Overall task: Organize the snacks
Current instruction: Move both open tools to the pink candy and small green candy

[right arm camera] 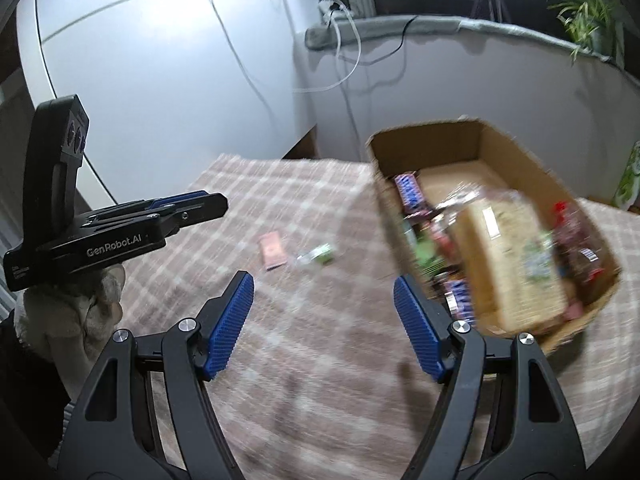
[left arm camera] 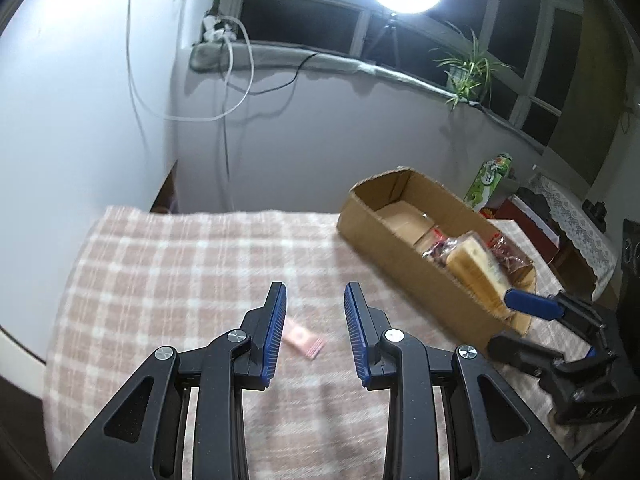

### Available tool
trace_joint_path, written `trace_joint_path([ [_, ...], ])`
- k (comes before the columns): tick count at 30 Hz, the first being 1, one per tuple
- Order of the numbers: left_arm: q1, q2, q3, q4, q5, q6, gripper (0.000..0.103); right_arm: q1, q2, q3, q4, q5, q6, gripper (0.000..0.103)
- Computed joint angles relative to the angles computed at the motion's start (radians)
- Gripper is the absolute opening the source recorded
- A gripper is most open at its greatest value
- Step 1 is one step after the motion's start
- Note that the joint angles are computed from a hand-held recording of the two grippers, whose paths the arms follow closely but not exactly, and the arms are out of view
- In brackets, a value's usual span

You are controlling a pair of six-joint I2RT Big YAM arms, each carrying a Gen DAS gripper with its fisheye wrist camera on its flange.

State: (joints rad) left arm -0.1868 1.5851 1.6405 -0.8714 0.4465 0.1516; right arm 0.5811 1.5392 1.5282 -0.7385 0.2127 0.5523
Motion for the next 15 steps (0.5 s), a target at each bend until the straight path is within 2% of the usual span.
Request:
trace_joint_path([
  [7, 0.026, 0.037, -0.001, -0.086, 0.051, 0.047, 0.028, 0.000, 0.098, 0.067, -0.027, -0.033, 0.052, 0.056],
  [15, 0.023, 0.111, 0.039, -0.171, 0.088, 0.091, 0.028, -0.019, 0.174, 0.130, -0.064, -0.050, 0.081, 0.044],
])
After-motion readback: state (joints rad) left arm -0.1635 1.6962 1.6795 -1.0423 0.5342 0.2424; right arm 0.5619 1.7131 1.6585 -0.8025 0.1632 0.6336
